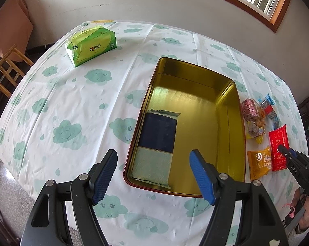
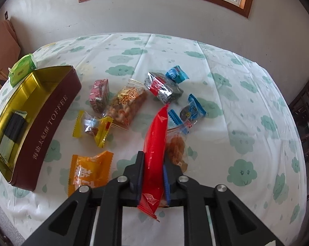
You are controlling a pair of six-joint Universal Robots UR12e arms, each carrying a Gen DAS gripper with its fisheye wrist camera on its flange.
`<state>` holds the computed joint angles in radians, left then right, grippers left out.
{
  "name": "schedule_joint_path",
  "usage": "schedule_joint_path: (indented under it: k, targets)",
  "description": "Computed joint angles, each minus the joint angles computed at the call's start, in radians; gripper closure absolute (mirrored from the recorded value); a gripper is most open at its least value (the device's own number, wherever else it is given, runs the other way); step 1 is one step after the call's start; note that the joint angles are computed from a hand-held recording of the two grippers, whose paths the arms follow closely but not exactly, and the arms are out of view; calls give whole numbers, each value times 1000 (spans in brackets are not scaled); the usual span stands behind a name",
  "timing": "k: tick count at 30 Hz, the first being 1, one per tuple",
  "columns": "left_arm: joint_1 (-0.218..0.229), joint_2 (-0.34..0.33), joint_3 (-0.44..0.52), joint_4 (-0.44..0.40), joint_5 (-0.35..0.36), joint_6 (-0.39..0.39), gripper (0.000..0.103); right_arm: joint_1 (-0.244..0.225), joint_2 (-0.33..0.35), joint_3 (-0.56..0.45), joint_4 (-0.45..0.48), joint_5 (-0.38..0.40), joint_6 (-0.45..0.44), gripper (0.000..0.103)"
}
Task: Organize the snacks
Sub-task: 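Carry the red package and clear snack bag over the tin with the right gripper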
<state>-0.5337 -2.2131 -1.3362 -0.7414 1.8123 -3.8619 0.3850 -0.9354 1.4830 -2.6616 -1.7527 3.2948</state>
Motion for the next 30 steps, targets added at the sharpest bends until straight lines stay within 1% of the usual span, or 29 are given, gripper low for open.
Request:
schedule_joint_path:
  k: [6, 16, 19, 21, 25, 30]
  targets:
    - [0, 2, -3, 9, -1, 2, 34, 1, -6, -4, 16, -8, -7, 90]
    - [3, 11, -16, 18, -8, -14, 34, 6, -13, -13, 14, -25, -9, 91]
    - [6, 19, -27, 37, -7, -11, 31, 10, -16, -23, 0, -18, -17, 91]
    - [4, 22, -28, 41, 17, -13, 28, 16, -14, -35, -10, -15, -27, 91]
    - [4, 35, -48, 66, 41, -17, 23, 29, -6, -68, -11, 10, -57, 91]
    - [6, 55, -75, 77, 81, -36, 19, 50, 12, -118, -10, 88, -71, 91]
